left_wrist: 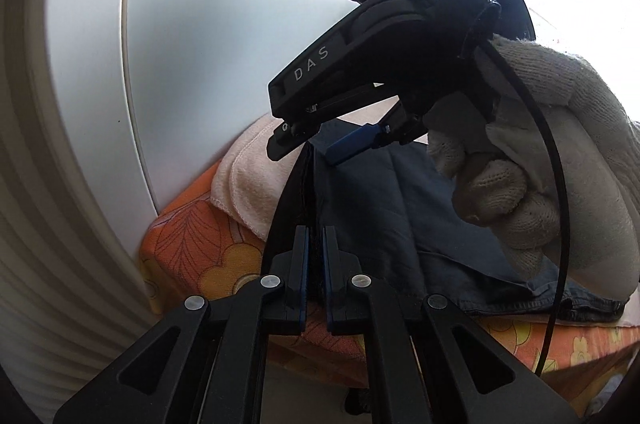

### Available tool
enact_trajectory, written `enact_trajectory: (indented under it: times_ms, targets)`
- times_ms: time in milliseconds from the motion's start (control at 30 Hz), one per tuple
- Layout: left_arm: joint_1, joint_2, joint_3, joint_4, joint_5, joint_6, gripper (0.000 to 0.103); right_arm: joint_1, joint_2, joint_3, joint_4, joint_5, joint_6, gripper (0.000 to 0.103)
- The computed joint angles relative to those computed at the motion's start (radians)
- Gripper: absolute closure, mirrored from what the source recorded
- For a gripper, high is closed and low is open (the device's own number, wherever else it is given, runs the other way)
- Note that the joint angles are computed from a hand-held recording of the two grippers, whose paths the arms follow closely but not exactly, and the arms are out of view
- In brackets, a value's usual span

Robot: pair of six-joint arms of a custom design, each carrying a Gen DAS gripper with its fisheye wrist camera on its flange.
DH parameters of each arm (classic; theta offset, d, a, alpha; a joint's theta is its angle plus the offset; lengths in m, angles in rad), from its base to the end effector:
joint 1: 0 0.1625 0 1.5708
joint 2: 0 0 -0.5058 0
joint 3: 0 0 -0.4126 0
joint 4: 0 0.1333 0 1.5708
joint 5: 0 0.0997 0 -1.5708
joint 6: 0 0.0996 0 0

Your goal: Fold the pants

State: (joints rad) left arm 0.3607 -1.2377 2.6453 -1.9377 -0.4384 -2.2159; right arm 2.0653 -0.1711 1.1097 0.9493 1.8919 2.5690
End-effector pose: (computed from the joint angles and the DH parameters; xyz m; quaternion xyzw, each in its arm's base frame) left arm -0.1516 -0.2960 0.1260 -0.1192 0.7701 -0.5202 0.3494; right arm 0.3830 -0.4956 -0.1429 0.5175 -0.8264 -0.1619 0.1517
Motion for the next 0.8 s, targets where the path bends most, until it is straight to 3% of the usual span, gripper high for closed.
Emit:
enact_trajectory:
  times_ms: [233, 267, 333, 367, 433, 500, 600, 733, 800]
  targets:
    - [-0.059, -0.015, 0.019, 0.065, -0.065, -0.127, 0.093, 0.069, -0.010, 0.083, -0.121, 0.134, -0.067, 0.044]
    - [-0.068, -0.016, 0.017, 0.087, -0.077, -0.143, 0.092, 0.075, -0.019, 0.106, -0.156, 0.149, -0.080, 0.046]
    - [-0.075, -0.013, 0.008, 0.117, -0.095, -0.164, 0.089, 0.081, -0.039, 0.148, -0.219, 0.168, -0.123, 0.060]
    - [-0.079, -0.016, 0.006, 0.124, -0.102, -0.166, 0.086, 0.076, -0.045, 0.157, -0.223, 0.157, -0.129, 0.063]
    - [-0.078, -0.015, -0.007, 0.163, -0.110, -0.194, 0.064, 0.060, -0.050, 0.146, -0.179, 0.121, -0.096, 0.081]
    - [-0.069, -0.022, -0.013, 0.165, -0.105, -0.180, 0.055, 0.038, -0.056, 0.136, -0.129, 0.079, -0.057, 0.096]
    - [-0.041, -0.007, -0.032, 0.133, -0.089, -0.117, 0.050, 0.021, -0.082, 0.162, -0.136, 0.041, -0.061, 0.097]
    - [0.046, -0.011, -0.029, -0.025, -0.048, 0.022, 0.049, 0.002, -0.098, 0.174, -0.128, 0.017, -0.056, 0.100]
    - [0.066, -0.013, -0.030, -0.036, -0.022, 0.017, 0.051, -0.003, -0.104, 0.183, -0.129, 0.001, -0.057, 0.100]
